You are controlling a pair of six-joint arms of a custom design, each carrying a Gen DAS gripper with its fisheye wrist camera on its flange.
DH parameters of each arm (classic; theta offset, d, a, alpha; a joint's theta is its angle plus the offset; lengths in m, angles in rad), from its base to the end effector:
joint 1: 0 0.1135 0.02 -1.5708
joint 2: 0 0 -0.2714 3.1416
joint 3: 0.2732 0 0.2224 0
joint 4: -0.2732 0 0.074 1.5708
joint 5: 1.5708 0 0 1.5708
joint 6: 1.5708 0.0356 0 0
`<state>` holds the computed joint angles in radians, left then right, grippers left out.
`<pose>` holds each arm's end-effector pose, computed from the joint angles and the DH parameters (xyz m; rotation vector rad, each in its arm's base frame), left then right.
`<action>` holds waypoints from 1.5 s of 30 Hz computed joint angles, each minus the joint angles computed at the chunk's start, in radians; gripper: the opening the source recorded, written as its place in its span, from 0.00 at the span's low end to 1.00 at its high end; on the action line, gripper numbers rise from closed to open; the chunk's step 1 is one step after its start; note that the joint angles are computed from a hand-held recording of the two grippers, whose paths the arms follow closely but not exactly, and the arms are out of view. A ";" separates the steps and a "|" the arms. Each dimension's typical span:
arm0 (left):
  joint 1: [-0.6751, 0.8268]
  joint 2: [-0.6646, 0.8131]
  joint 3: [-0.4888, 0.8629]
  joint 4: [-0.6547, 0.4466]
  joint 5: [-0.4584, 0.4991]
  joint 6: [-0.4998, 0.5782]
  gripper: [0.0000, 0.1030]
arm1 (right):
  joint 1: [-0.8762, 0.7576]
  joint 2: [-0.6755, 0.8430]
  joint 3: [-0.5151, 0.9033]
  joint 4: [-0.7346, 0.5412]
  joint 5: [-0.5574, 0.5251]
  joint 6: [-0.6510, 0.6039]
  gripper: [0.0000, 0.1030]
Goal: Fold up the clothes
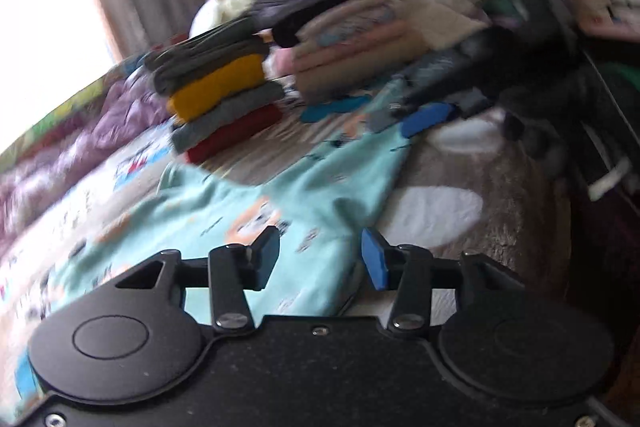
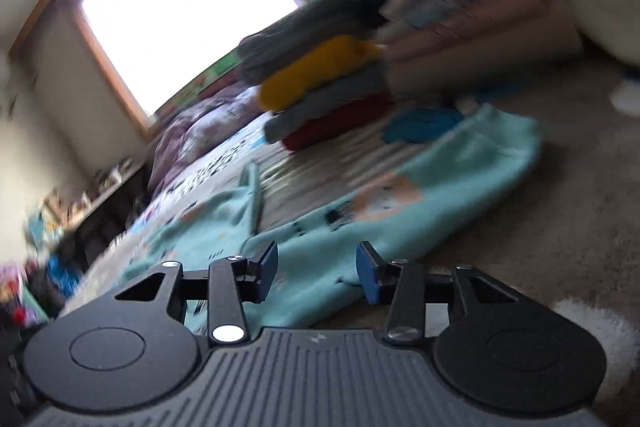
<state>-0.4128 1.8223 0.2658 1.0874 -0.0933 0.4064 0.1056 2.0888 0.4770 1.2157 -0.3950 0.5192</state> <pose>0.2287 -0.0965 0.1136 0.7580 1.8927 0.0911 0.3010 0.0457 0.0916 0.1501 2.0151 0.7912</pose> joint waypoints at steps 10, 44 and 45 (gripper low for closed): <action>-0.165 0.182 0.093 -0.007 -0.292 0.449 0.43 | 0.008 0.037 0.105 -0.165 0.088 -0.155 0.35; -0.169 0.341 0.016 0.373 -0.356 0.576 0.16 | 0.097 0.109 0.061 0.008 -0.187 0.985 0.66; -0.171 0.346 0.015 0.379 -0.357 0.578 0.16 | 0.108 0.111 0.072 -0.002 -0.178 1.004 0.65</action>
<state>-0.5839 2.1679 0.2805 1.4660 -0.4502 0.9849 0.2137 2.1998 0.5489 1.2137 -0.5729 1.5231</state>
